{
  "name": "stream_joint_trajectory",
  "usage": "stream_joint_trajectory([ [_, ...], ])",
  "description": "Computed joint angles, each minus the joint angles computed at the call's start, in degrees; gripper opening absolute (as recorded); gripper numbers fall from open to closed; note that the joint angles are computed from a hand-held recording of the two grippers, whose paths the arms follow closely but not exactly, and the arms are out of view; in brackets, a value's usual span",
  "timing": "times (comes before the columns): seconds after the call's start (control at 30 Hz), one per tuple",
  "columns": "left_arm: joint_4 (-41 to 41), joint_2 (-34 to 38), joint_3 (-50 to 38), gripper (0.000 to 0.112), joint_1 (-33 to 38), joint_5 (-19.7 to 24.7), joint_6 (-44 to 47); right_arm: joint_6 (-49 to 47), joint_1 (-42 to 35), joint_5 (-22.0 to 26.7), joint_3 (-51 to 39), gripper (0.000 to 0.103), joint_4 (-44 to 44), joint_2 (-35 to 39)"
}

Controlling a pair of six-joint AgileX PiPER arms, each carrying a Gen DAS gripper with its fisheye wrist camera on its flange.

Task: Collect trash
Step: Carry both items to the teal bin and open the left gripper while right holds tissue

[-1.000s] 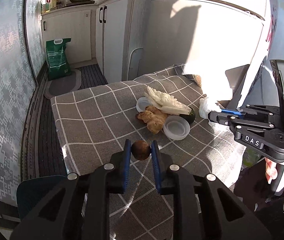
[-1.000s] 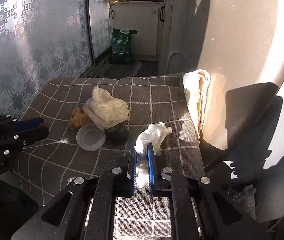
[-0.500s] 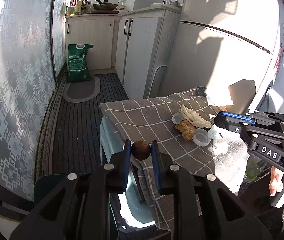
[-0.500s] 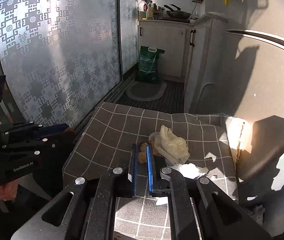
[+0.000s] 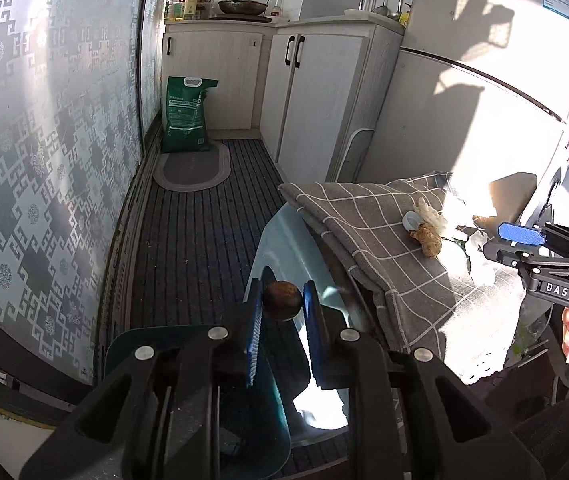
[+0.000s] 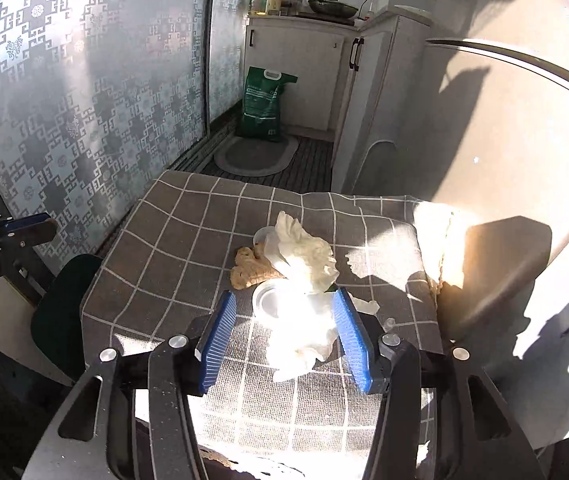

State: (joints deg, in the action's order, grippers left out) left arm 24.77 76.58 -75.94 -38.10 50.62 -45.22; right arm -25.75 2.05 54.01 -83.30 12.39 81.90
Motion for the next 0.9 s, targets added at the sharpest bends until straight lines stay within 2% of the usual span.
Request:
stream_joint_trajectory([
  [0.1,-0.9,-1.2,1.3,0.022,1.3,-0.3,0.3,1.0,0.5,-0.5,1.3,0.051,-2.5,1.4],
  [0.17,-1.9,-1.9,2.0,0.022,2.1,-0.4,0.9,3.2,1.3,-0.7,1.5,0.038,-5.0,2.8],
  [0.2,-2.0,-2.1,2.2,0.022,2.2,-0.4,1.0,3.7,1.1,-0.3,1.3,0.022,-5.0,3.7],
  [0.3,-2.0,-2.7,2.7,0.022,2.5,-0.6,1.3,3.9,0.4,-0.3,1.5,0.012,-4.2,4.0],
  [0.4,-2.3,-2.9,2.7,0.022,2.9,-0.6,1.4,4.6,0.8,-0.3,1.1,0.011,-5.0,2.5],
  [0.57,-2.2,-3.5,3.8,0.022,2.9,-0.5,1.3,3.1,0.9,1.2,-1.7,0.011,-0.9,0.4],
  [0.9,-2.4,-5.2,10.1,0.022,3.9,-0.3,2.2,3.4,11.4,5.7,-7.9,0.011,4.8,1.0],
])
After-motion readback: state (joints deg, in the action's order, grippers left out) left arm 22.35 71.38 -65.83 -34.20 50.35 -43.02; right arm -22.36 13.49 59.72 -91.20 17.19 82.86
